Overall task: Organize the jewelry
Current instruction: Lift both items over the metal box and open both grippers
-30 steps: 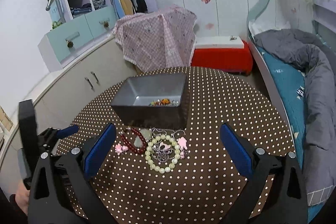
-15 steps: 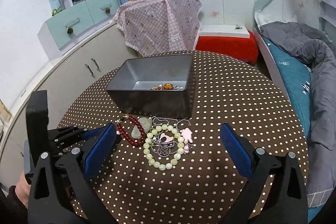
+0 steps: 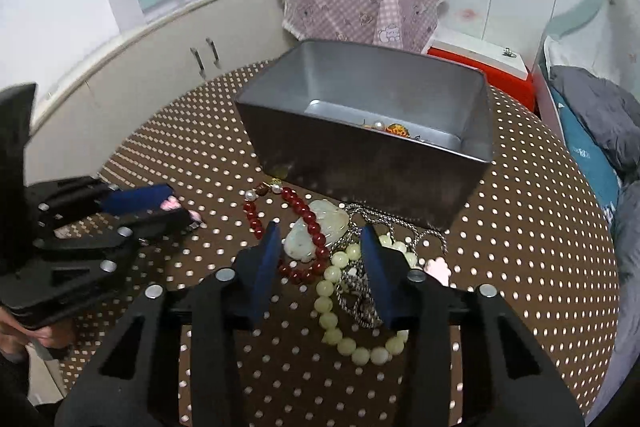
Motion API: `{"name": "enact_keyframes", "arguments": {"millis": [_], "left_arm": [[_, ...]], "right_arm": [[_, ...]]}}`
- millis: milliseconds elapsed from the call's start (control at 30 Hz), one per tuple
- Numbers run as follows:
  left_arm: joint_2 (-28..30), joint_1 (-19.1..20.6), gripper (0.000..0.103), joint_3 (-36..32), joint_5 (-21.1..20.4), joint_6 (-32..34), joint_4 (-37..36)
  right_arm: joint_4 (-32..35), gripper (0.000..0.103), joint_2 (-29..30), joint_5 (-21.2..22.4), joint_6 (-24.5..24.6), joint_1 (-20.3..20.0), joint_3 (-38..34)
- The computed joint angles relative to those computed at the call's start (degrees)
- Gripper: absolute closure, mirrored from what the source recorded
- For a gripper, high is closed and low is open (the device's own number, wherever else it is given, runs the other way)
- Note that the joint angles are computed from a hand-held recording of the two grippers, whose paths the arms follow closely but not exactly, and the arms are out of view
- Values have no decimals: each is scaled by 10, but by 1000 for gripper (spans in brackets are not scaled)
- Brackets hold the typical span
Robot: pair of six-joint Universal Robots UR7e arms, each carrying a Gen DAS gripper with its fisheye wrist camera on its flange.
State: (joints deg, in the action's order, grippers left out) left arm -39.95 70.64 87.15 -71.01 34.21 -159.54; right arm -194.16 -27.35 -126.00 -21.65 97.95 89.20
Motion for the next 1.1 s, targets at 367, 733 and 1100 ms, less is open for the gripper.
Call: {"name": "enact_keyframes", "arguments": {"millis": [367, 733, 1100], "left_arm": [[0, 1, 74, -5, -13, -4, 10], [-16, -4, 74, 11, -25, -5, -1], [-40, -21, 74, -1, -69, -8, 3]], "right_arm": [[-27, 97, 2, 7, -58, 6, 10], [-72, 97, -44, 59, -43, 17, 64], [-122, 97, -80, 41, -82, 55, 80]]}}
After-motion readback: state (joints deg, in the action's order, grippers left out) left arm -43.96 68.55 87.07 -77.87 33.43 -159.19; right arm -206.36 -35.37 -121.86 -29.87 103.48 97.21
